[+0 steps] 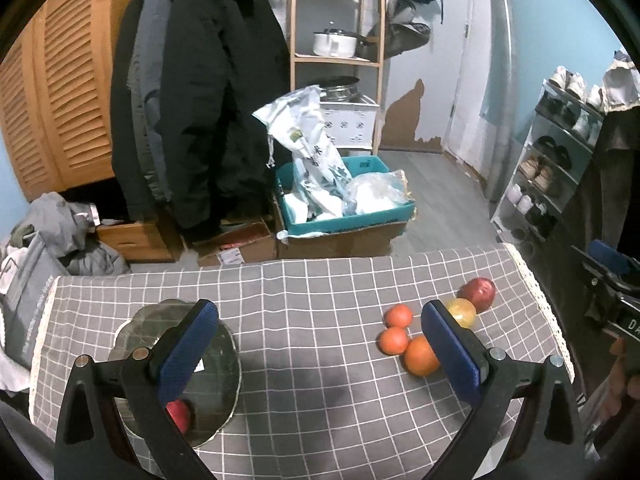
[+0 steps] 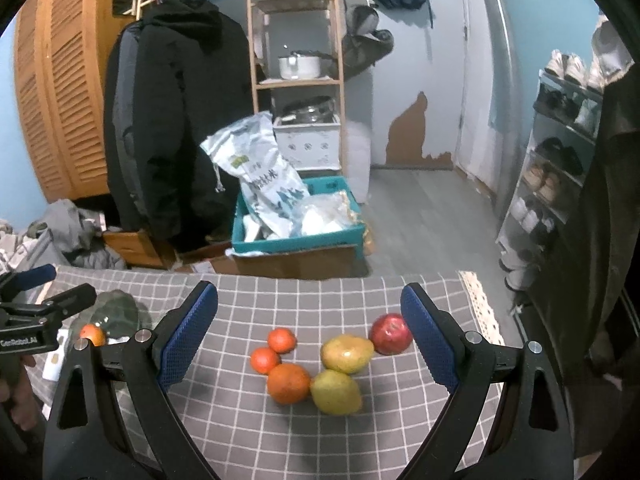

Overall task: Organize fruits
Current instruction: 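Withdraw both tools from the bowl back toward the remaining fruit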

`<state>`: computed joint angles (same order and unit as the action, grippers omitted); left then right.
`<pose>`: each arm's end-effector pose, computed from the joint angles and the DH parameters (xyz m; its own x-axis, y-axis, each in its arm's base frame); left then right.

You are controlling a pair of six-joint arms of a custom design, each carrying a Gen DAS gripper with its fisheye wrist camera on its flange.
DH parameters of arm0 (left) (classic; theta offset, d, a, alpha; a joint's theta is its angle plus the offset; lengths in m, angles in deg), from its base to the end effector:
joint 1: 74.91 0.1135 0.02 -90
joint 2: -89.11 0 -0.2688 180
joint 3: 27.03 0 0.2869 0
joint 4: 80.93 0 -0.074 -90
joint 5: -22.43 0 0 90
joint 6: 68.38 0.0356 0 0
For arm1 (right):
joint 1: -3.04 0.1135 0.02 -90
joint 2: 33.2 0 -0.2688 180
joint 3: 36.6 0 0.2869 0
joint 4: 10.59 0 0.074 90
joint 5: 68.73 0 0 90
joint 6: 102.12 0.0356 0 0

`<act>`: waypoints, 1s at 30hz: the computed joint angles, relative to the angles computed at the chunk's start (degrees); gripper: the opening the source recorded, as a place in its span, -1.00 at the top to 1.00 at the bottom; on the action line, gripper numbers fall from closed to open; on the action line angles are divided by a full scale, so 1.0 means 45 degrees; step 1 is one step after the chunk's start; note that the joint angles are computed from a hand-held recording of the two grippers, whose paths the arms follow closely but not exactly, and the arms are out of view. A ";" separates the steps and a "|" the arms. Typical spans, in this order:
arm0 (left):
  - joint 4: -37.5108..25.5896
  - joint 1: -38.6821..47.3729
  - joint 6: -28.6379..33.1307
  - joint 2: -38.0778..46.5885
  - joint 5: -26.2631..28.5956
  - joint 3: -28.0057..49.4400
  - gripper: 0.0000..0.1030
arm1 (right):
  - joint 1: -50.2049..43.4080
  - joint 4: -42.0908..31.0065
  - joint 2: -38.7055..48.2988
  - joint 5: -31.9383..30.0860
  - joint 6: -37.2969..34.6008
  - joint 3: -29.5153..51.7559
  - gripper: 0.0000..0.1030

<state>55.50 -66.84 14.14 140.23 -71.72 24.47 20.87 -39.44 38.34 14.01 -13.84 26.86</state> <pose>0.2155 0.0332 0.2497 -0.6468 -0.2229 -0.7293 -0.2788 0.9592 -0.0458 0.2902 0.0981 0.2625 -0.5597 -0.2113 -0.8013 -0.4169 0.9075 0.0519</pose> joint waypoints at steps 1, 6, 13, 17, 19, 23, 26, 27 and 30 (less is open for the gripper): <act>0.0046 -0.0075 -0.0016 0.0136 -0.0041 0.0008 -0.99 | -0.0034 -0.0026 0.0096 0.0011 -0.0049 0.0002 -0.78; 0.0331 -0.0374 -0.0167 0.0898 -0.0083 0.0057 -0.99 | -0.0181 -0.0102 0.0566 -0.0119 -0.0236 0.0040 -0.78; 0.1009 -0.0798 -0.0388 0.2011 -0.0188 -0.0158 -0.99 | -0.0406 -0.0251 0.1474 -0.0035 -0.0512 0.0107 -0.78; 0.1387 -0.1040 -0.0462 0.2769 -0.0179 -0.0227 -0.99 | -0.0564 -0.0293 0.2172 -0.0012 -0.0703 0.0184 -0.78; 0.1637 -0.1185 -0.0531 0.3168 -0.0115 -0.0257 -0.99 | -0.0643 -0.0305 0.2473 -0.0022 -0.0749 0.0216 -0.78; 0.2103 -0.1457 -0.0708 0.3993 -0.0019 -0.0310 -0.99 | -0.0845 -0.0418 0.3257 -0.0095 -0.0795 0.0351 -0.78; 0.2463 -0.1619 -0.0829 0.4758 0.0071 -0.0340 -0.99 | -0.0951 -0.0475 0.3959 -0.0024 -0.0900 0.0446 -0.78; 0.2598 -0.1682 -0.0864 0.5011 0.0072 -0.0348 -0.99 | -0.0964 -0.0531 0.4135 -0.0022 -0.0935 0.0511 -0.78; 0.3013 -0.1835 -0.0894 0.5746 0.0008 -0.0367 -0.99 | -0.0930 -0.0663 0.4777 0.0059 -0.1136 0.0662 -0.78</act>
